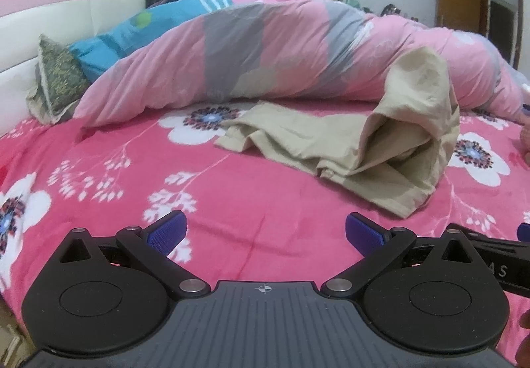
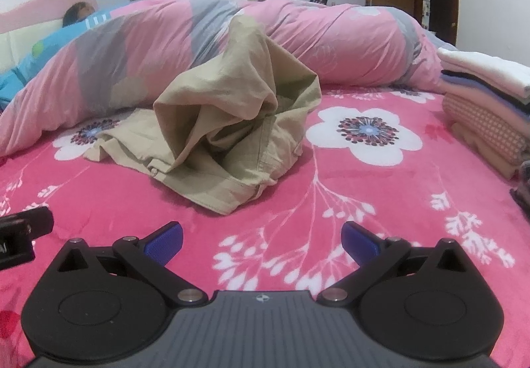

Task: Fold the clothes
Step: 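Reach both grippers down to the beige trousers and close on the fabric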

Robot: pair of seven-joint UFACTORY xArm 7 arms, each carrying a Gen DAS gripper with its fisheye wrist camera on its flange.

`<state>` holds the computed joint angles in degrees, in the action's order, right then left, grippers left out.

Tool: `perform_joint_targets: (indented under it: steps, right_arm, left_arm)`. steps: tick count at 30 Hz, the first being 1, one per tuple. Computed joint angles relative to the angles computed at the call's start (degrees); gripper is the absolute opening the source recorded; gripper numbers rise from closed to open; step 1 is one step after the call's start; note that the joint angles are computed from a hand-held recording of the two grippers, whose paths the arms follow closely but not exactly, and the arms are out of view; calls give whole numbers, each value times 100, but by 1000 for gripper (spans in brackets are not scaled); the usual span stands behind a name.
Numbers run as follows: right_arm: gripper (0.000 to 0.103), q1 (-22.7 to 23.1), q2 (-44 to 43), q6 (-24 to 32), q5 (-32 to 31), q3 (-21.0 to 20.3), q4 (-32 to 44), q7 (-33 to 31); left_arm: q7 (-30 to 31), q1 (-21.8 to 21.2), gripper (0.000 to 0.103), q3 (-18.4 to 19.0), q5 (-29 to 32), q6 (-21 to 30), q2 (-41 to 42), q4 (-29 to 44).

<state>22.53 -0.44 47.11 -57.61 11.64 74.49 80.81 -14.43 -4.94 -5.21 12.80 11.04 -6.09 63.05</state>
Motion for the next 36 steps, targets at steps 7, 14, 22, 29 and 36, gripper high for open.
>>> perform_joint_targets:
  steps: [7,14,22,29,36]
  right_arm:
    - [103,-373,-222,-754,-566,-171,-456,36]
    - [98,-1032,29,-2171,-632,-574,-362,65]
    - [66,-996,645,-3561,268,-805,-150,-1671]
    - [47,-819,1757,-3384,1661,-316,923,-5058]
    - [10,418,2718,-2192,790,-1400,2272,-5182]
  left_arm:
    - [1339,-339,103,53,-1069,-619,722,655]
    - [3598,-171,91,-698,-2713,-943,1668,1595]
    - [3157,-261,54,-410,-2447,-85,1970,1719]
    - [2213,-225,28,31,-2231,171,2053,1667]
    - [2993,390,24,-528,-3141,61,1976,1455]
